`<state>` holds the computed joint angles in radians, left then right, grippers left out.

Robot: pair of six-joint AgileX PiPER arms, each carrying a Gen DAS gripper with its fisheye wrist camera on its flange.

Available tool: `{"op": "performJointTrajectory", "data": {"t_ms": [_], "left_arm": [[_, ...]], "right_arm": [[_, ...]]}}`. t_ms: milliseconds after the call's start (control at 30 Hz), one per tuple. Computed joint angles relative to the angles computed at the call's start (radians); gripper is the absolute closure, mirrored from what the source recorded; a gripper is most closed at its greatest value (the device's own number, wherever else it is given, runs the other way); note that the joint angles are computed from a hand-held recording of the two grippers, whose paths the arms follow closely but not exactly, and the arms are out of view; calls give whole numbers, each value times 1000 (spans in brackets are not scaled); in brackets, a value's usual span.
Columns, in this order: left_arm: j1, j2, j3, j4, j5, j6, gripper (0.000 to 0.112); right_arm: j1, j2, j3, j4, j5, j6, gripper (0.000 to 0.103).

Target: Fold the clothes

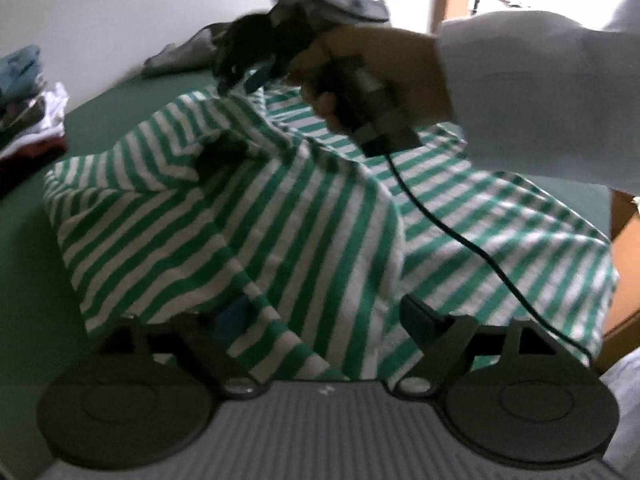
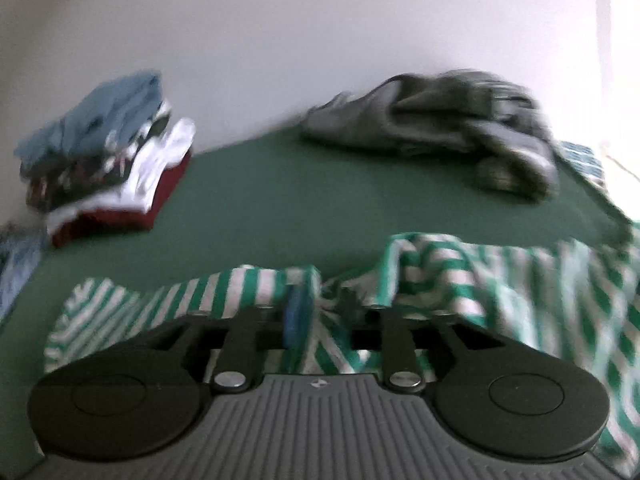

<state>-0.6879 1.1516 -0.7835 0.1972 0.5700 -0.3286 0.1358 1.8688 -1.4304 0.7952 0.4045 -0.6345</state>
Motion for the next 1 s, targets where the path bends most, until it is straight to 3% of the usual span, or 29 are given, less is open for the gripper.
{"op": "performJointTrajectory", "data": {"t_ms": [67,133,233,267,333,467,567,667,833,1000], "left_arm": [[44,-28,11,-73,-4,77,40],[115,-63,23,-191,-5,193,40],[193,-96,29,-281,11,290,41],[213,-94,29,-319,15,331,41],[248,-86,30,-390,25,409,41],[194,-88,40,-342,23,396,40],[151,-97,59,-293,8,348,40],[125,-112,76,-260,0,318,39],[120,-121,87,-277,2,337,38],[119,-119,90,-269,-7,321,38]], "right_arm": [[-52,-87,72,120,84,-88,66],[-127,-150,136,232,243,-181,66],[-222,-206,218,307,470,-160,66],[-231,-222,253,313,493,-129,66],[-209,-253,307,289,464,-70,66],[-134,-283,368,267,346,-5,66],[-103,-294,371,221,263,140,65],[-110,-307,401,278,255,175,62],[-143,-315,428,394,359,169,61],[-98,-336,430,367,281,214,58]]}}
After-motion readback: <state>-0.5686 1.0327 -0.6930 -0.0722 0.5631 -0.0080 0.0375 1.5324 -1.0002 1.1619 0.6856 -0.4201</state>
